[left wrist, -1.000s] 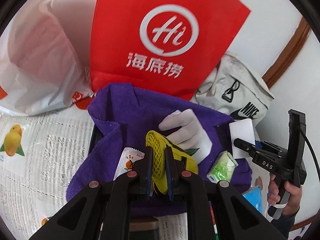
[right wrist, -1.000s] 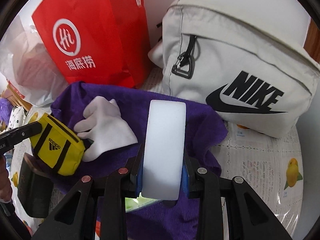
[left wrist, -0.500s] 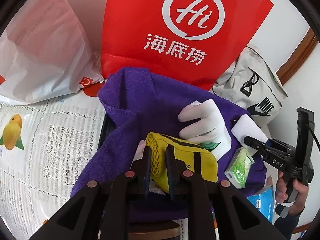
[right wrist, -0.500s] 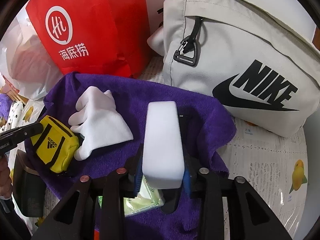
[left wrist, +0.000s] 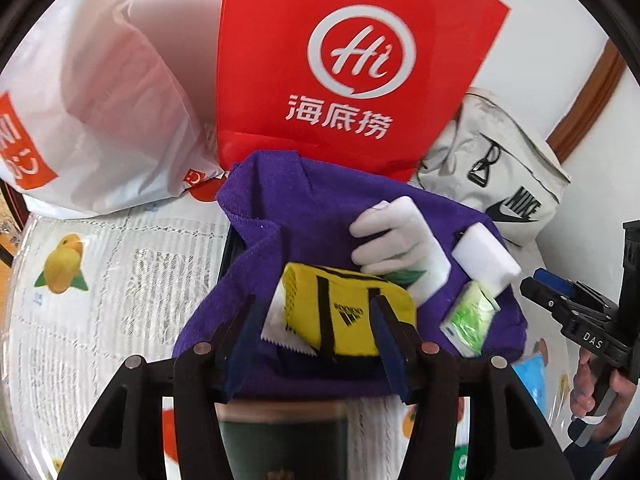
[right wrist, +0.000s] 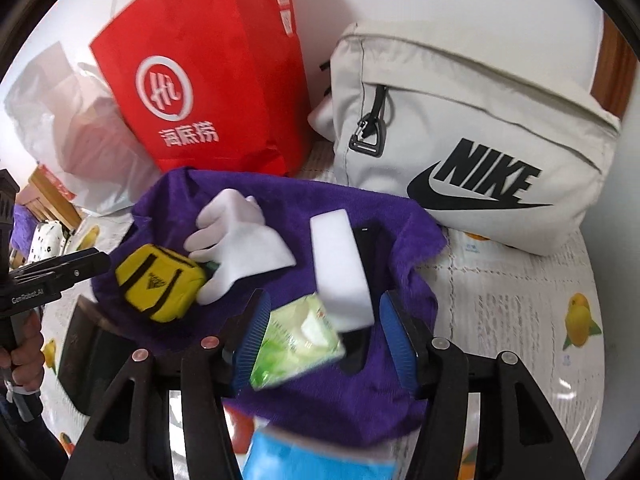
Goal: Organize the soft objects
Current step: 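Lower the sponge block and pouch onto the towel and open both grippers, then grasp the white mesh bag with the left gripper while the right reaches the black strap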
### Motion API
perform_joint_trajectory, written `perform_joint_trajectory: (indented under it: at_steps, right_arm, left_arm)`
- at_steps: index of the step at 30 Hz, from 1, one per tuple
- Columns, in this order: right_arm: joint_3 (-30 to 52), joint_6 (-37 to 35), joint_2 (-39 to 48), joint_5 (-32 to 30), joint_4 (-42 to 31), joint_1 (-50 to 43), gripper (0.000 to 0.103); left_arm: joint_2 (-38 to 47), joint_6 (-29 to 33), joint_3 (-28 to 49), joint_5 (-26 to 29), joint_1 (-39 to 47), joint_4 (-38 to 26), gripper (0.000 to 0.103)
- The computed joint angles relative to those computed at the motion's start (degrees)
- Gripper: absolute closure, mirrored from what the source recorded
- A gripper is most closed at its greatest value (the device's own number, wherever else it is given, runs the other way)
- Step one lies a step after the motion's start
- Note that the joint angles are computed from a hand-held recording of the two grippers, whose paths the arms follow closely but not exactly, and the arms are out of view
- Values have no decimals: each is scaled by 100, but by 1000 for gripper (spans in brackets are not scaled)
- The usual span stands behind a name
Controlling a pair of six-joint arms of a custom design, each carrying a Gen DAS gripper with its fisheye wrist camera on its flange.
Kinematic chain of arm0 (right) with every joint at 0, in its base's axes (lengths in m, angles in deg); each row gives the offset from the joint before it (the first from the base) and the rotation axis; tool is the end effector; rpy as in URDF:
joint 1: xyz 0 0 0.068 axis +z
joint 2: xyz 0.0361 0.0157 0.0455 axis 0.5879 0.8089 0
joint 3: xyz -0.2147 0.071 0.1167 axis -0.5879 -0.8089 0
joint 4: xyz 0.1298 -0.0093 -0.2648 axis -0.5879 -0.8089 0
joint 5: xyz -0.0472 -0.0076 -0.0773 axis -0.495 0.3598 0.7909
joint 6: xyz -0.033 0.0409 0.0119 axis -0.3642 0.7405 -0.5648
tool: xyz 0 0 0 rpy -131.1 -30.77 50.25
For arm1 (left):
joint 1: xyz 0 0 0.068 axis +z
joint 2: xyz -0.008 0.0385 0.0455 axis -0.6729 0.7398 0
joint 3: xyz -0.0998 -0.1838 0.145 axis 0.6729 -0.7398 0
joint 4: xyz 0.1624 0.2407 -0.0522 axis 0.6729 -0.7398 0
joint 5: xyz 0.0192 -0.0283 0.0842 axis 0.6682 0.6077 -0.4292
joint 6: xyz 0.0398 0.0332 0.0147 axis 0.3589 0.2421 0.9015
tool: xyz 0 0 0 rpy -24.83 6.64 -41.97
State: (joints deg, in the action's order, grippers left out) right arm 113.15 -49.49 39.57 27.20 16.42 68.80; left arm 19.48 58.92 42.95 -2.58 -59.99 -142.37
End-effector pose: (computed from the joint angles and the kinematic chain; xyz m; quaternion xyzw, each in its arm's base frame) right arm 0.2373 0.1495 0.2853 -0.1026 0.9400 0.1066 0.3074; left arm 0.2148 -0.0692 0.2916 -0.0419 0.9510 -0.1145 0.2843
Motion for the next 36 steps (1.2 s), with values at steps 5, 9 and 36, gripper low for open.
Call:
perform_joint_trajectory:
  at_steps: [5,9,36]
  right_arm:
    - [-290,375,-800,304,-408,503,46]
    - [-514,744,-1436,632,-798,1034,46]
    - [-1462,6690,-3404,3571,-4184,6859,46]
  left_arm:
    - [-669,-202,3,-287,-495,-561,42]
    - [-1114,-646,49,-746,-1285,-1037,40]
    - [-1127,-5170,-1269,-2624,-6555,-1639,32]
